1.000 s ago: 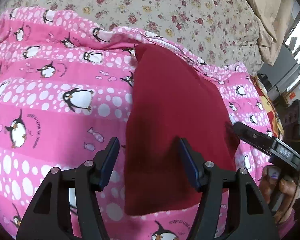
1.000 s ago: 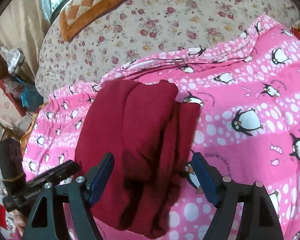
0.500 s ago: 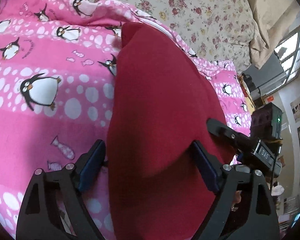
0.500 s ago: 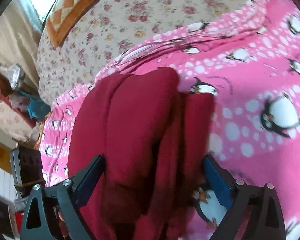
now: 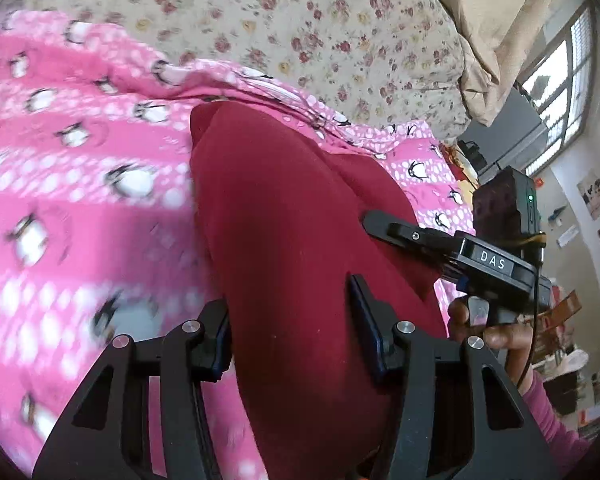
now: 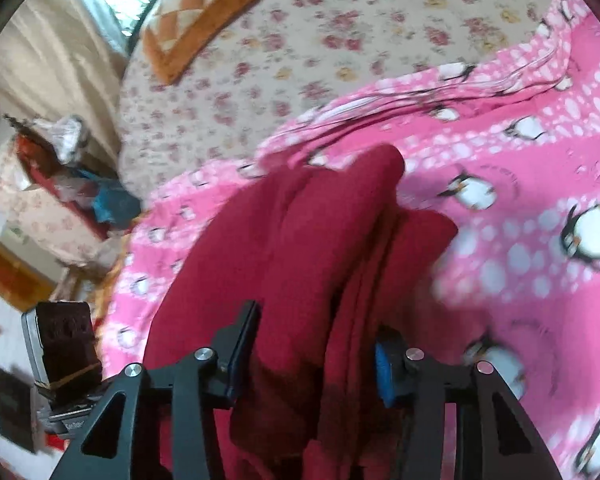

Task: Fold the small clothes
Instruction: 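Open both grippers and withdraw from the folded sweater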

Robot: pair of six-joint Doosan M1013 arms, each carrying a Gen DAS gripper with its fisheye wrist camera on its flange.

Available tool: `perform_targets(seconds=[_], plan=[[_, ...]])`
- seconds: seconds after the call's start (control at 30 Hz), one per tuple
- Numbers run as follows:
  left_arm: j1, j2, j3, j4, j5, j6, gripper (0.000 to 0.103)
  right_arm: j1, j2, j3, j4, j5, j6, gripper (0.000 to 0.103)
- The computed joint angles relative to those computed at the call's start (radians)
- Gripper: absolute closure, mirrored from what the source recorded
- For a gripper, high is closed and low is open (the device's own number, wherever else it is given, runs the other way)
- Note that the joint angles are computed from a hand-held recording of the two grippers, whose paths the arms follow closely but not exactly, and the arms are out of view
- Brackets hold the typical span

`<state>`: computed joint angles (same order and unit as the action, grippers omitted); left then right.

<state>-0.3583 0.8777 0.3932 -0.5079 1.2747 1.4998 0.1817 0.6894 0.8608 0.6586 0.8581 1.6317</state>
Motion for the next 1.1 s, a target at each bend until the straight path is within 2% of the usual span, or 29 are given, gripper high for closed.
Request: perform_targets(seconds=[0.1, 0.17, 0.2, 0.23, 0.3, 0.37, 0.5, 0.57, 0.77, 0.87, 1.0, 1.1], plan=[[-0.004, -0.096, 0.185, 0.039, -0.061, 0.001, 0.052, 0.014, -0.019, 0.034, 0.041, 0.025, -0.041, 0.054], [-0.013, -0.11, 0.227, 0.093, -0.051, -0.029, 0.052, 0.031, -0.013, 0.029, -0.029, 0.063, -0.01, 0.053], [-0.02, -0.109, 0.236, 0.14, -0.03, -0.053, 0.052, 0.043, -0.008, 0.023, -0.101, 0.079, 0.03, 0.049], [-0.029, -0.115, 0.252, 0.184, -0.034, -0.072, 0.046, 0.055, -0.006, 0.021, -0.175, 0.092, 0.07, 0.04], [-0.036, -0.151, 0.32, 0.216, -0.111, -0.069, 0.041, 0.063, -0.016, 0.034, -0.215, 0.094, 0.079, 0.035], [-0.047, -0.169, 0.342, 0.274, -0.151, -0.073, 0.035, 0.071, -0.04, 0.055, -0.265, 0.073, 0.096, 0.035], [-0.074, -0.215, 0.406, 0.432, -0.268, -0.127, 0.035, 0.091, -0.105, 0.127, -0.412, -0.008, 0.129, 0.035], [-0.082, -0.228, 0.426, 0.491, -0.3, -0.163, 0.035, 0.099, -0.13, 0.157, -0.447, -0.043, 0.134, 0.035], [-0.11, -0.236, 0.424, 0.667, -0.277, -0.216, 0.035, 0.133, -0.176, 0.219, -0.574, -0.106, 0.184, 0.03], [-0.123, -0.266, 0.472, 0.733, -0.317, -0.23, 0.035, 0.152, -0.193, 0.245, -0.645, -0.121, 0.219, 0.03], [-0.116, -0.295, 0.512, 0.688, -0.349, -0.247, 0.035, 0.165, -0.208, 0.265, -0.689, -0.12, 0.292, 0.028], [-0.12, -0.307, 0.524, 0.708, -0.356, -0.273, 0.035, 0.175, -0.212, 0.267, -0.724, -0.115, 0.332, 0.027]])
